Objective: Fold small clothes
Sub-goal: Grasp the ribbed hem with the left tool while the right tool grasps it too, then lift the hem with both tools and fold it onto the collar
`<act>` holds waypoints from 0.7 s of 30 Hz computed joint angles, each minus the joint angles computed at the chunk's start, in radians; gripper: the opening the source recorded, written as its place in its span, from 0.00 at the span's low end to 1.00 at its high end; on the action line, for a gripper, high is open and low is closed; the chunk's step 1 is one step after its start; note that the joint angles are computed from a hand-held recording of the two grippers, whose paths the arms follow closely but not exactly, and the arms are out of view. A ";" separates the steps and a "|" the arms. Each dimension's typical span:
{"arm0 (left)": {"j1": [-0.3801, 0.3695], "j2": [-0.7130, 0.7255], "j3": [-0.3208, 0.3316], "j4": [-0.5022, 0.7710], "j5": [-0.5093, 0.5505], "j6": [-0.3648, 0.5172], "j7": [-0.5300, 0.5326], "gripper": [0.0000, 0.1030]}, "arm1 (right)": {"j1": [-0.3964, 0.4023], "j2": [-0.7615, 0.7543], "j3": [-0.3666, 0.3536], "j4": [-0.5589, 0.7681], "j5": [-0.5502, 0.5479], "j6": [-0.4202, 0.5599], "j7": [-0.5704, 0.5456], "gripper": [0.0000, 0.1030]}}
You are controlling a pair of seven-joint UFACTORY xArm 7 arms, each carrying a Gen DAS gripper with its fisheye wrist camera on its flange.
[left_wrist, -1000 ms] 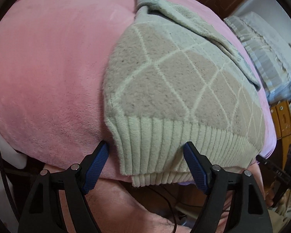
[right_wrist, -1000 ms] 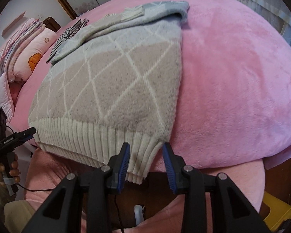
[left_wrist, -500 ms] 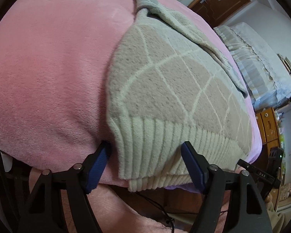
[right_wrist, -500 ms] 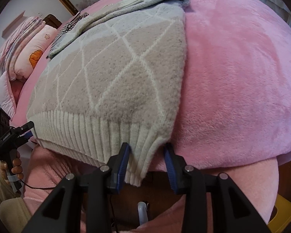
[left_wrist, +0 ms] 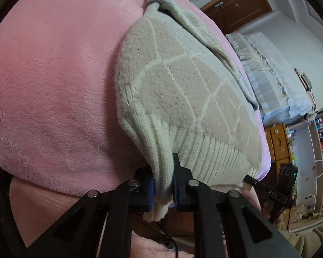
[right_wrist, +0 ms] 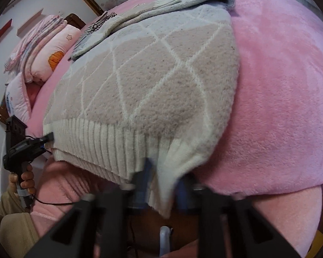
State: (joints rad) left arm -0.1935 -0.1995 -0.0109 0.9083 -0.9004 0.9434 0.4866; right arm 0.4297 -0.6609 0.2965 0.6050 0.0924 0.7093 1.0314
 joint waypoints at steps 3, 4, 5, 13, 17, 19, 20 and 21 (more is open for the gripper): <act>-0.003 -0.016 -0.006 -0.002 0.008 -0.010 -0.018 0.08 | -0.009 -0.006 0.020 0.019 -0.028 0.021 0.009 0.08; -0.007 -0.022 -0.010 0.001 0.010 -0.013 -0.029 0.08 | -0.010 -0.013 0.026 0.027 -0.039 0.027 0.008 0.08; -0.012 -0.028 -0.010 0.005 0.006 -0.012 -0.036 0.08 | -0.011 -0.025 0.030 0.033 -0.049 0.035 0.006 0.08; -0.043 -0.050 0.003 0.114 -0.101 -0.030 -0.047 0.08 | -0.076 -0.106 0.043 0.124 -0.131 0.060 -0.010 0.07; -0.057 0.030 -0.026 0.254 -0.078 -0.082 -0.104 0.08 | -0.149 -0.054 0.036 0.228 -0.200 0.049 -0.072 0.07; -0.057 0.087 -0.045 0.334 -0.031 -0.113 -0.163 0.08 | -0.187 -0.003 0.039 0.293 -0.237 0.045 -0.106 0.07; -0.053 0.113 -0.051 0.366 -0.009 -0.121 -0.184 0.08 | -0.205 0.025 0.037 0.324 -0.252 0.039 -0.119 0.07; -0.053 0.162 -0.064 0.430 0.035 -0.138 -0.239 0.08 | -0.219 0.044 0.031 0.346 -0.262 0.033 -0.128 0.07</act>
State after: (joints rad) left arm -0.2460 -0.0374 -0.0745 1.3383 -0.8653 0.8059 0.2475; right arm 0.2107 -0.6172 0.3274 0.9513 -0.1698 0.7420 0.9034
